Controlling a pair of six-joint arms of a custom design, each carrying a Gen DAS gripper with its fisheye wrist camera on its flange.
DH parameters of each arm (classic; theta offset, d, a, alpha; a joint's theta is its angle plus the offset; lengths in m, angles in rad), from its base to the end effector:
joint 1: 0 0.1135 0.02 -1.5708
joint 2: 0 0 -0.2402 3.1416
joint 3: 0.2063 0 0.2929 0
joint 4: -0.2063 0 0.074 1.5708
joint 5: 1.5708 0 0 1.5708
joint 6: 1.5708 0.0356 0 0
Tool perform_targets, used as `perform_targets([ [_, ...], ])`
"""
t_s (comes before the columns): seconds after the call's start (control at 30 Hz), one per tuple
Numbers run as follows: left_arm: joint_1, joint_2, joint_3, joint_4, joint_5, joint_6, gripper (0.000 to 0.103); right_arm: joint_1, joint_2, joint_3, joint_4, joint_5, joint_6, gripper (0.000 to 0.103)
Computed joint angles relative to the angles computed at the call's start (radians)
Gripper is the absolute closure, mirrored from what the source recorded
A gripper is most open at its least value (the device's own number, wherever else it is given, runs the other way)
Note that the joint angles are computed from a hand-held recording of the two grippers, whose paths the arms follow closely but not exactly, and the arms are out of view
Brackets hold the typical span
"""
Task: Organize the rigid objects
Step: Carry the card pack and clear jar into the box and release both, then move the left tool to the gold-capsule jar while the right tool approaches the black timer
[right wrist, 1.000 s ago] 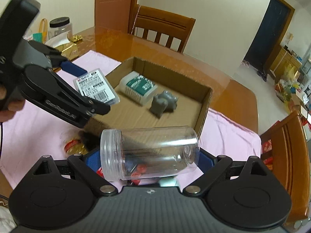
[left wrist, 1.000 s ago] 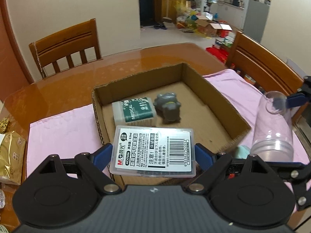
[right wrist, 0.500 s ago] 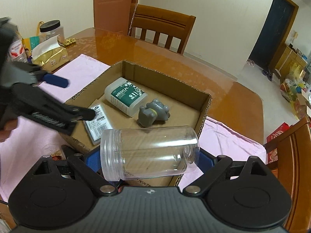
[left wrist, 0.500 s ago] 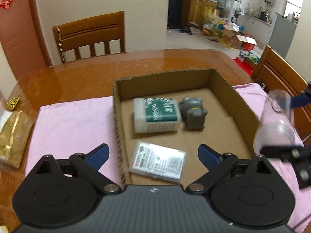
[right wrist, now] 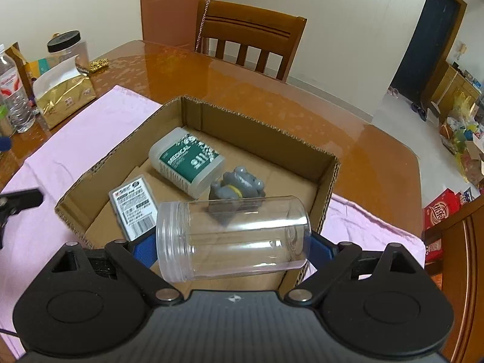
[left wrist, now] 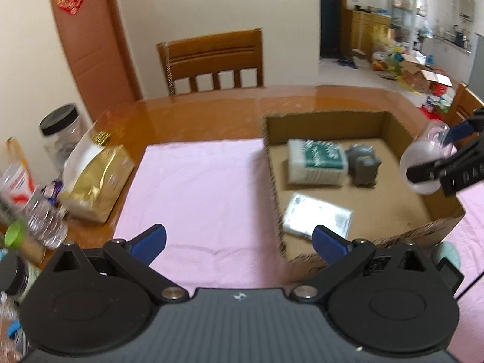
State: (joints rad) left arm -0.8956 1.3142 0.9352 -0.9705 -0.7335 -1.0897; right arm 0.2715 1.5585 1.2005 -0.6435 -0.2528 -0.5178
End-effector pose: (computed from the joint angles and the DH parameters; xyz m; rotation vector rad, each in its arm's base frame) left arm 0.1871 -0.1956 0.1975 -0.3342 2.3765 0.2802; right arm 0.3493 0.1065 0.2181 -1.0630 2.3069 0.2289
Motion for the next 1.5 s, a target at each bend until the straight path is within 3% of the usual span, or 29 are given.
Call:
perform_targets([
  [0.03,-0.004,-0.01,-0.008,-0.008,0.004,-0.018,0.001,0.004,0.009,0.009,0.003,0.0,0.005,0.0],
  [0.23,-0.025,-0.055,-0.046,-0.02,0.008,-0.059,0.001,0.026,-0.011,-0.013,0.029,0.011,0.019,0.0],
  [0.83,-0.099,-0.03,-0.059,0.052,0.031,-0.046,0.001,-0.076,-0.343,-0.32,0.02,0.088,0.085,0.0],
  [1.3,-0.142,-0.007,-0.073,0.04,0.097,-0.102,0.001,-0.103,-0.156,-0.418,0.193,0.193,0.229,0.0],
  [1.5,-0.145,-0.031,-0.099,0.06,0.109,-0.097,0.001,-0.115,-0.175,-0.455,0.172,0.204,0.22,0.0],
])
